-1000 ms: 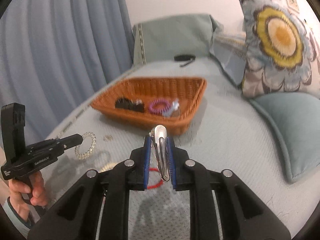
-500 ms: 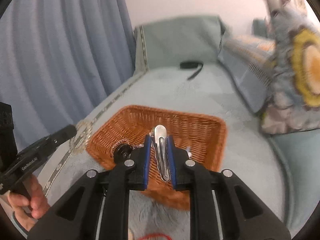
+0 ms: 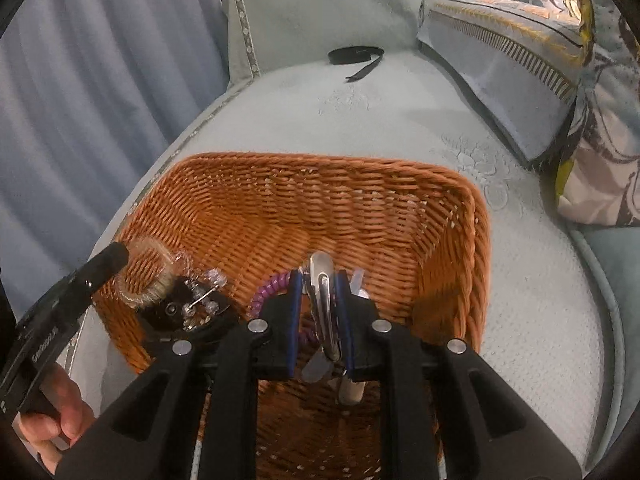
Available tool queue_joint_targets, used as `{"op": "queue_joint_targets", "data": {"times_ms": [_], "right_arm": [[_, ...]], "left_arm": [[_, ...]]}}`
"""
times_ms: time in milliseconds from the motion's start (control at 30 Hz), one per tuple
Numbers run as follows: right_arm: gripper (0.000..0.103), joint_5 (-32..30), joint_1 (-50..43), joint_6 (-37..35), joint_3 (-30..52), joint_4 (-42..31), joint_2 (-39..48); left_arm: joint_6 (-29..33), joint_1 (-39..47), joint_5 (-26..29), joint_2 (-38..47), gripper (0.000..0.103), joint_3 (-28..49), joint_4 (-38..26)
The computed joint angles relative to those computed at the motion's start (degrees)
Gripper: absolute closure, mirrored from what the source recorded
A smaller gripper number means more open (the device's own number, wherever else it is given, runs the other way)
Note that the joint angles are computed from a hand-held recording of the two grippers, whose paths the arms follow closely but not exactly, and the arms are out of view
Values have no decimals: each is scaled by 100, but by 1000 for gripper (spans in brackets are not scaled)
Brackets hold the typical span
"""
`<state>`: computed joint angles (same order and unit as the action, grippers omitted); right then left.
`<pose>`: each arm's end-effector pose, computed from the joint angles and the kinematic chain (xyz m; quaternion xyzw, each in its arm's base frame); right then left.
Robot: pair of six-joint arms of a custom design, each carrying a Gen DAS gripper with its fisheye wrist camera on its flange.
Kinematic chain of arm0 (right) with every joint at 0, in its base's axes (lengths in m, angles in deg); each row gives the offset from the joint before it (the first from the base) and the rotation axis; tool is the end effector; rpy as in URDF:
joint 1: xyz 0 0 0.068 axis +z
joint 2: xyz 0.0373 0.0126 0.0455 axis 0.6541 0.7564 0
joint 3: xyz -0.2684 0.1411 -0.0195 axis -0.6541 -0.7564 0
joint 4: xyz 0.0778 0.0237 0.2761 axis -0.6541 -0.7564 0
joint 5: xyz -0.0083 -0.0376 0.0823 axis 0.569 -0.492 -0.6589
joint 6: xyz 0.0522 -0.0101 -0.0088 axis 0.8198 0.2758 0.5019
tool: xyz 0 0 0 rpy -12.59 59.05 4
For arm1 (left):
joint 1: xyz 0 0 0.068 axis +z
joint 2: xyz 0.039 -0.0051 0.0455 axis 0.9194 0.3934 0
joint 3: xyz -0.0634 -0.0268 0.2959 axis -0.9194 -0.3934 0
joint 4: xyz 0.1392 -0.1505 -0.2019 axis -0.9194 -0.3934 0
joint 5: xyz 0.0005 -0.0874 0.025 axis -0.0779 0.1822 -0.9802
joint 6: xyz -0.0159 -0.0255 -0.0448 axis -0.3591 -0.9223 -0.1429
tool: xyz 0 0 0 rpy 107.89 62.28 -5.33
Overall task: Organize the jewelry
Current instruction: 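Carry the hair clip and bead bracelet into the basket and open both grippers, then grasp the cream coil bracelet with the left gripper while the right gripper grasps the red cord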
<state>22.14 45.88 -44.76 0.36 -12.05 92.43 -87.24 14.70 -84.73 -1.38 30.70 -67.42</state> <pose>0.3449 0.0460 0.2689 -0.2027 0.9102 0.1972 0.3025 0.2347 -0.2641 0.2673 -0.1329 0.8705 -0.0756 0.4678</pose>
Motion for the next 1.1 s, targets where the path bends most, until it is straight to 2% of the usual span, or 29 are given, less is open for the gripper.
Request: {"op": "queue_joint_targets", "data": {"times_ms": [33, 67, 100, 300, 433, 600, 700, 767, 833, 933, 1100], "right_arm": [[72, -51, -35, -35, -50, -30, -101], [60, -103, -86, -66, -145, -8, -254], [55, -171, -154, -108, -233, -2, -400], [53, -827, -810, -754, -815, -450, -1731], [53, -1268, -1551, -1451, -1176, -1121, -2604], [54, -1654, -2517, -2482, -1795, -1696, -3396], [57, -1882, -2948, -2912, -2077, -1925, -3444], [60, -1879, -3034, -3053, -2257, -1901, -3362], [66, -1704, -2893, -2943, -2374, -1708, -3194], [67, -1464, -2726, -2797, -2531, -1395, -2980], [78, -1219, -2562, -2670, -2585, -1246, -2512]], "left_arm": [[-61, -106, -137, -59, 64, -16, -71], [-87, -224, -286, -121, 63, -30, -127], [-85, -328, -379, -190, 62, -43, -165], [-667, -1282, -991, -675, 61, -69, -732], [-1496, -2157, -1427, -651, 61, 106, -1421], [-2694, -2946, -1594, -236, 61, 341, -2153], [-3046, -3163, -1566, 44, 61, 396, -2301], [-2989, -3176, -1486, 139, 61, 340, -2138], [-2830, -3092, -1298, 224, 61, 249, -1859], [-2584, -2894, -873, 358, 61, 87, -1426], [-2413, -2533, -220, 644, 61, 48, -1156]]}}
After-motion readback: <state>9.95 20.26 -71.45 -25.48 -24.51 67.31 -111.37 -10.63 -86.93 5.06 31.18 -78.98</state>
